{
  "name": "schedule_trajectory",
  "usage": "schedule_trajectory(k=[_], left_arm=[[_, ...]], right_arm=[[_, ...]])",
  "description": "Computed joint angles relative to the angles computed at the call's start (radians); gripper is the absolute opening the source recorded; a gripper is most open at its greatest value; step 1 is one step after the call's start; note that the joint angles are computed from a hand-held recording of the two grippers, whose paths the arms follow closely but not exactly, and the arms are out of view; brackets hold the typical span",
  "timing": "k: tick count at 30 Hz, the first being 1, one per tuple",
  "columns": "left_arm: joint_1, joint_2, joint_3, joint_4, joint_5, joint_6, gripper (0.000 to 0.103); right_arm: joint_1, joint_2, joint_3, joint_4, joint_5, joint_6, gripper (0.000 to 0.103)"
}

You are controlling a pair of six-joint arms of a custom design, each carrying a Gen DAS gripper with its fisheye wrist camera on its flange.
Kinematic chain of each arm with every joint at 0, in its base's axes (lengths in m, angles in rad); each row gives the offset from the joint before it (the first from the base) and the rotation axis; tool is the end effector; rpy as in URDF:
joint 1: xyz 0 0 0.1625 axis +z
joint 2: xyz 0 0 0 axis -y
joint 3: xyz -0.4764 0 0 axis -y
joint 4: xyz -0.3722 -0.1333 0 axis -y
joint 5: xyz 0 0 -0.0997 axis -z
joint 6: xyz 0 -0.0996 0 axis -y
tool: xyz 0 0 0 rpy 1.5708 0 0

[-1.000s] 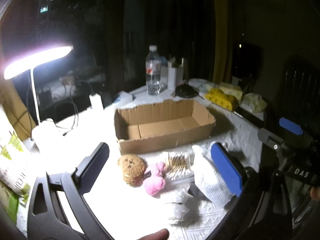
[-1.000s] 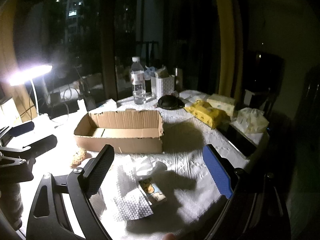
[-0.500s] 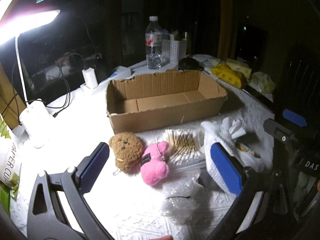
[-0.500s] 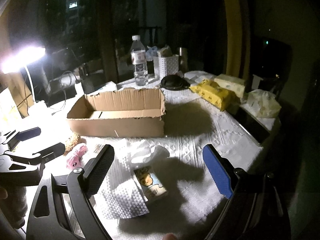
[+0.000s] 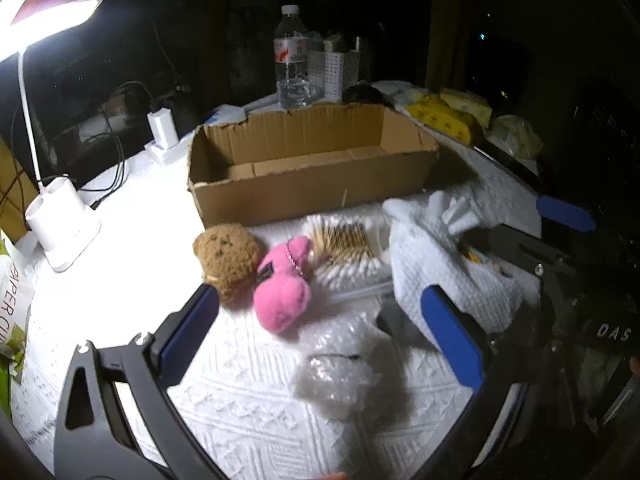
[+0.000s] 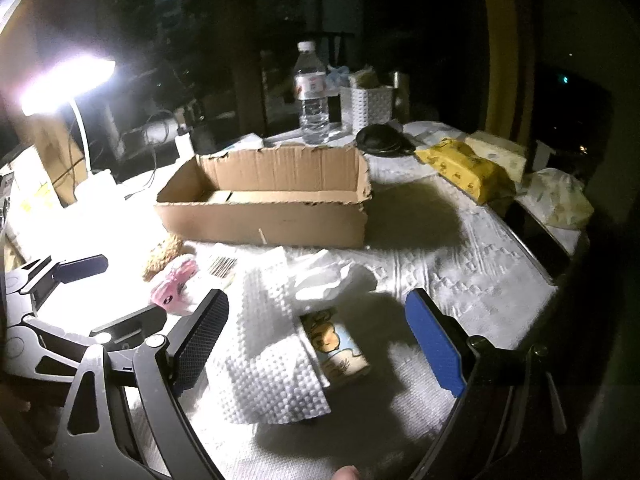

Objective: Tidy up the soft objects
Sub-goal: 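Move the left tool to the bubble-wrap pouch while the right tool reaches the paper towel, then grasp the bubble-wrap pouch with the left tool while the right tool grasps the paper towel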

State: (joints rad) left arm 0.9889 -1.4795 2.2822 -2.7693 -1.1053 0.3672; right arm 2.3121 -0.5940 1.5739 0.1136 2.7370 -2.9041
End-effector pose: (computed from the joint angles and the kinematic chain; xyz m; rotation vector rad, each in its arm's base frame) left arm -0.0867 -0.4557 0.3255 1.1033 2.4245 -0.5980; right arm 0.3898 -0.3639 0.0394 0.1944 -2.0892 1.0873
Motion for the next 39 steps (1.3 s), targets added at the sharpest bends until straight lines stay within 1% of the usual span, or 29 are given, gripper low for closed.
schedule_trajectory(k=[5, 8, 11, 13, 14, 16, 18, 20, 21, 25, 27, 28, 29, 30, 32, 35, 37, 39], left_arm=[[0.006, -0.019, 0.010, 0.021, -0.003, 0.001, 0.100], [0.014, -0.023, 0.002, 0.041, -0.004, -0.004, 0.091], [0.022, -0.026, -0.003, 0.052, -0.005, -0.003, 0.090], [0.027, -0.029, -0.003, 0.062, -0.009, 0.000, 0.085], [0.029, -0.030, -0.002, 0.068, -0.009, 0.001, 0.080], [0.034, -0.029, -0.003, 0.083, -0.012, 0.001, 0.077], [0.041, -0.030, -0.007, 0.101, -0.020, 0.000, 0.068], [0.045, -0.031, -0.010, 0.118, -0.028, 0.000, 0.062], [0.047, -0.031, -0.010, 0.125, -0.030, 0.001, 0.060], [0.057, -0.029, -0.010, 0.156, -0.040, 0.001, 0.058], [0.065, -0.024, -0.010, 0.165, -0.044, 0.004, 0.052], [0.069, -0.024, -0.010, 0.169, -0.049, 0.005, 0.050], [0.074, -0.023, -0.012, 0.178, -0.055, 0.005, 0.045], [0.074, -0.022, -0.012, 0.185, -0.055, 0.006, 0.043], [0.075, -0.021, -0.009, 0.186, -0.056, 0.013, 0.042], [0.076, -0.020, -0.009, 0.191, -0.059, 0.016, 0.042], [0.076, -0.021, -0.006, 0.186, -0.057, 0.022, 0.042], [0.076, -0.022, 0.000, 0.182, -0.053, 0.026, 0.042]], right_arm=[[-0.003, 0.020, -0.024, 0.044, -0.016, 0.006, 0.092], [-0.003, 0.035, -0.039, 0.064, -0.019, 0.008, 0.088], [-0.007, 0.038, -0.045, 0.077, -0.028, 0.012, 0.087], [-0.010, 0.040, -0.048, 0.083, -0.038, 0.010, 0.086], [-0.012, 0.040, -0.048, 0.082, -0.045, 0.005, 0.084], [-0.019, 0.038, -0.043, 0.077, -0.070, -0.005, 0.080], [-0.026, 0.045, -0.049, 0.089, -0.084, -0.003, 0.073], [-0.031, 0.050, -0.051, 0.094, -0.099, -0.004, 0.069], [-0.034, 0.051, -0.052, 0.095, -0.106, -0.007, 0.066], [-0.042, 0.042, -0.037, 0.057, -0.142, -0.045, 0.063], [-0.047, 0.038, -0.030, 0.044, -0.163, -0.055, 0.058], [-0.049, 0.039, -0.029, 0.043, -0.168, -0.055, 0.057], [-0.052, 0.041, -0.030, 0.045, -0.171, -0.055, 0.056], [-0.055, 0.045, -0.033, 0.050, -0.173, -0.054, 0.054], [-0.058, 0.050, -0.037, 0.053, -0.180, -0.055, 0.052], [-0.062, 0.054, -0.038, 0.051, -0.192, -0.062, 0.044], [-0.064, 0.056, -0.038, 0.050, -0.195, -0.059, 0.037], [-0.064, 0.052, -0.032, 0.040, -0.199, -0.064, 0.028]])
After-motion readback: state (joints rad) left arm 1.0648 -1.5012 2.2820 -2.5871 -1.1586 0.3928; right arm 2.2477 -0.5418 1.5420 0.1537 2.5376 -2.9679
